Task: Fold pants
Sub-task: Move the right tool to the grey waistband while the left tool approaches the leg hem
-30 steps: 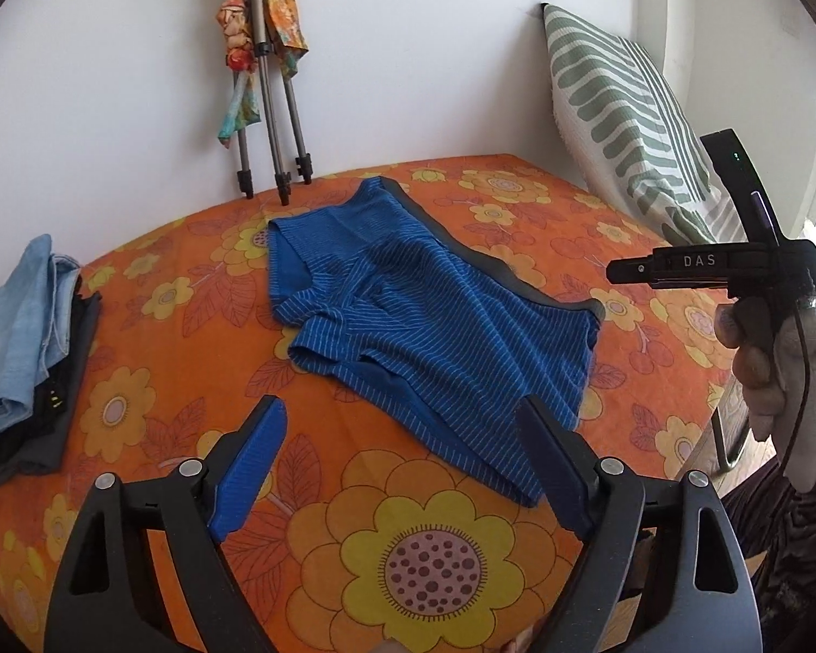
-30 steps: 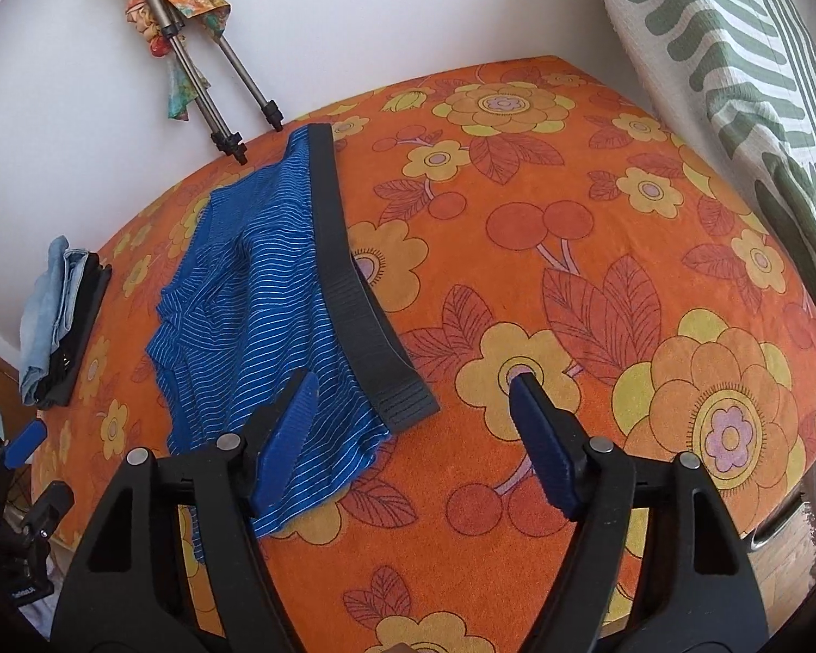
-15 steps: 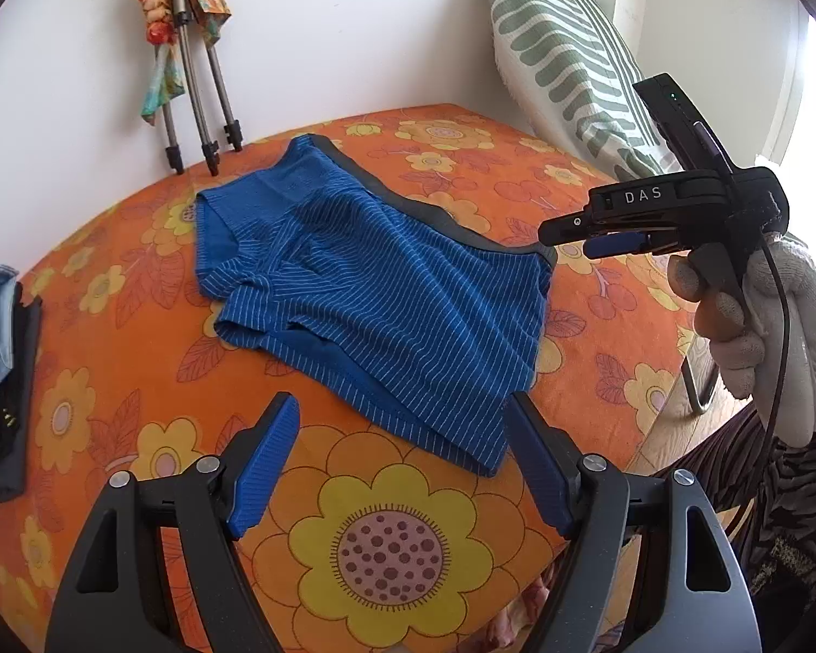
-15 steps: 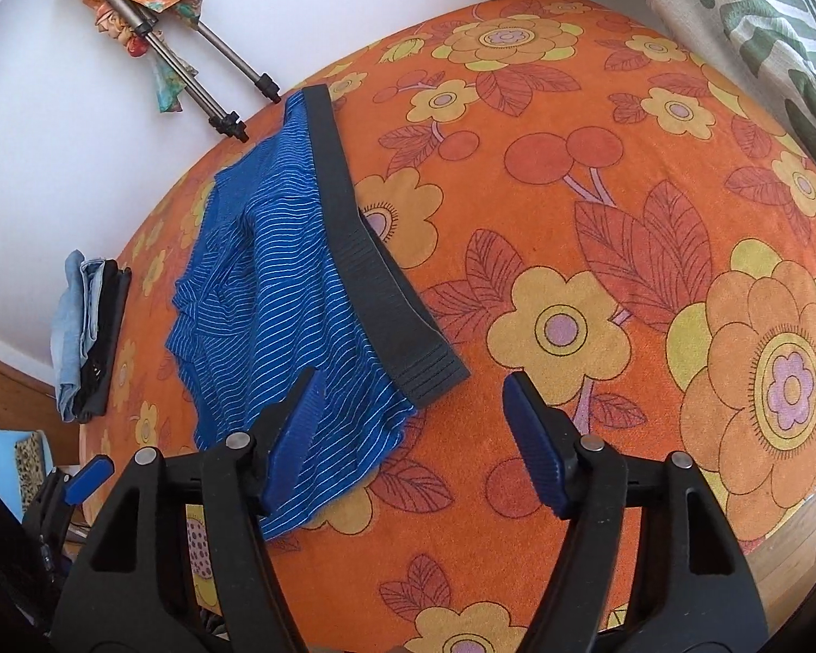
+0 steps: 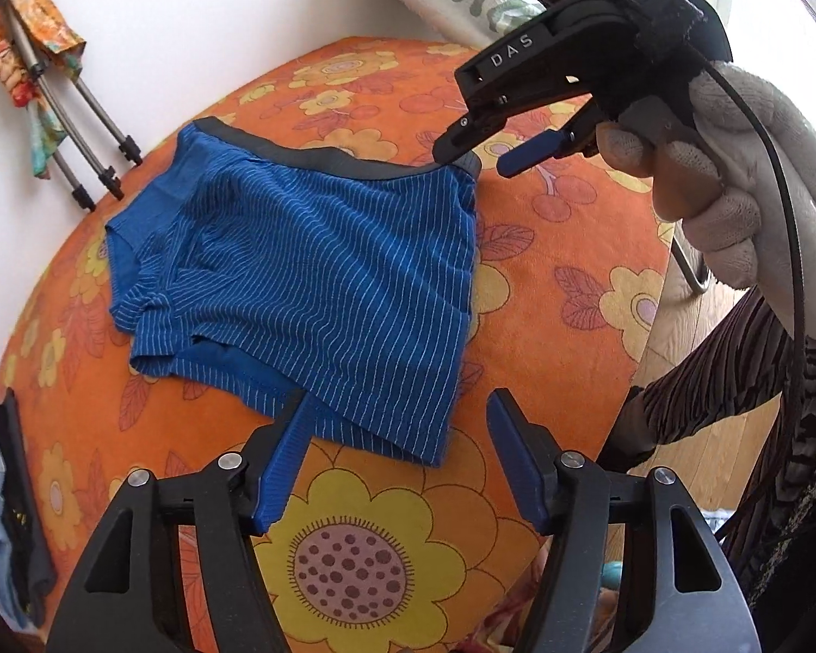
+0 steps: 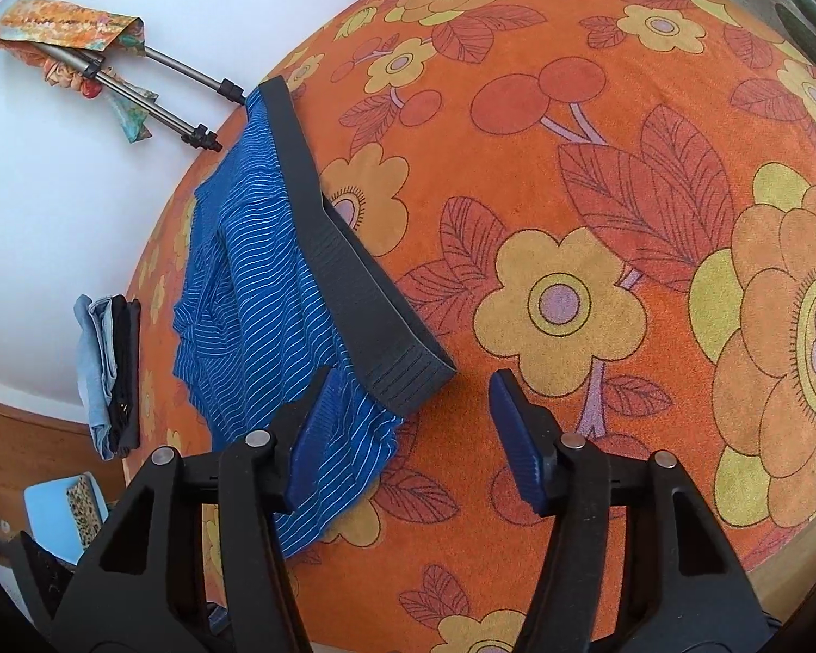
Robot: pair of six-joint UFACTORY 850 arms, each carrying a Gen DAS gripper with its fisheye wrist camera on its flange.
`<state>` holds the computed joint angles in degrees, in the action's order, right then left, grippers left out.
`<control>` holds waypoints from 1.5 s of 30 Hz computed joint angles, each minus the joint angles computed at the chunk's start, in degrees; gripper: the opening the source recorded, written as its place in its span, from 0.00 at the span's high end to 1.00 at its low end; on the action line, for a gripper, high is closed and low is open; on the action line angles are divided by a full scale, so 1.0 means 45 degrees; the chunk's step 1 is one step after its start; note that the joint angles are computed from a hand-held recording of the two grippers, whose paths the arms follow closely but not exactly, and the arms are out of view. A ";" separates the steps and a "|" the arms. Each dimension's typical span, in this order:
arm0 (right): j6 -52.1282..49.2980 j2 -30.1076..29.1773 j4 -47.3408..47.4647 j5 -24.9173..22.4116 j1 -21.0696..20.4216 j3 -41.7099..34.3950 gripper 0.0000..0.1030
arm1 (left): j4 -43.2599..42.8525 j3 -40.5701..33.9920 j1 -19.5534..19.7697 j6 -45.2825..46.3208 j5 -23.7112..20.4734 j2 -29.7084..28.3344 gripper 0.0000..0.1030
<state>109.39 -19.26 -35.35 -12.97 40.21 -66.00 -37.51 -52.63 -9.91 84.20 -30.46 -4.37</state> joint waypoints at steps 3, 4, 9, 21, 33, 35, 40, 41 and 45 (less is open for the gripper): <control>-0.0740 -0.0171 0.0703 0.0035 -0.0046 -0.0193 0.46 | 0.0788 0.0235 -0.0243 -0.0253 0.0600 0.0056 0.44; -0.0846 -0.0195 0.0818 0.0079 -0.0069 -0.0210 0.50 | 0.0908 0.0311 -0.0299 -0.0295 0.0839 0.0058 0.50; -0.0792 -0.0173 0.1036 0.0467 -0.0187 -0.0079 0.62 | 0.0925 0.0256 -0.0383 -0.0475 0.1260 -0.0297 0.81; 0.2926 0.0416 -0.2994 -0.0347 0.0003 0.0170 0.87 | -0.0907 -0.0304 0.0155 0.0220 0.0208 -0.0377 0.94; -0.0122 0.0345 -0.0235 -0.1745 -0.0009 -0.0056 0.60 | -0.0565 -0.0861 0.0533 0.0005 -0.1389 -0.0686 0.68; 0.0191 0.0411 -0.1192 -0.2727 0.0163 -0.0311 0.56 | -0.1274 -0.1095 0.0851 0.0527 -0.1615 -0.0624 0.59; -0.0245 0.0694 -0.2637 -0.2862 0.0009 -0.0860 0.56 | -0.2191 -0.2617 0.1565 0.0176 -0.1595 -0.1236 0.59; -0.0467 0.0655 -0.2907 -0.2836 -0.0072 -0.1087 0.56 | -0.2324 -0.3056 0.1696 0.0003 -0.1461 -0.1500 0.59; -0.3094 -0.0107 -0.2724 -0.2748 -0.0650 -0.2767 0.56 | -0.2163 -0.5208 0.2119 -0.1235 -0.1349 -0.2899 0.59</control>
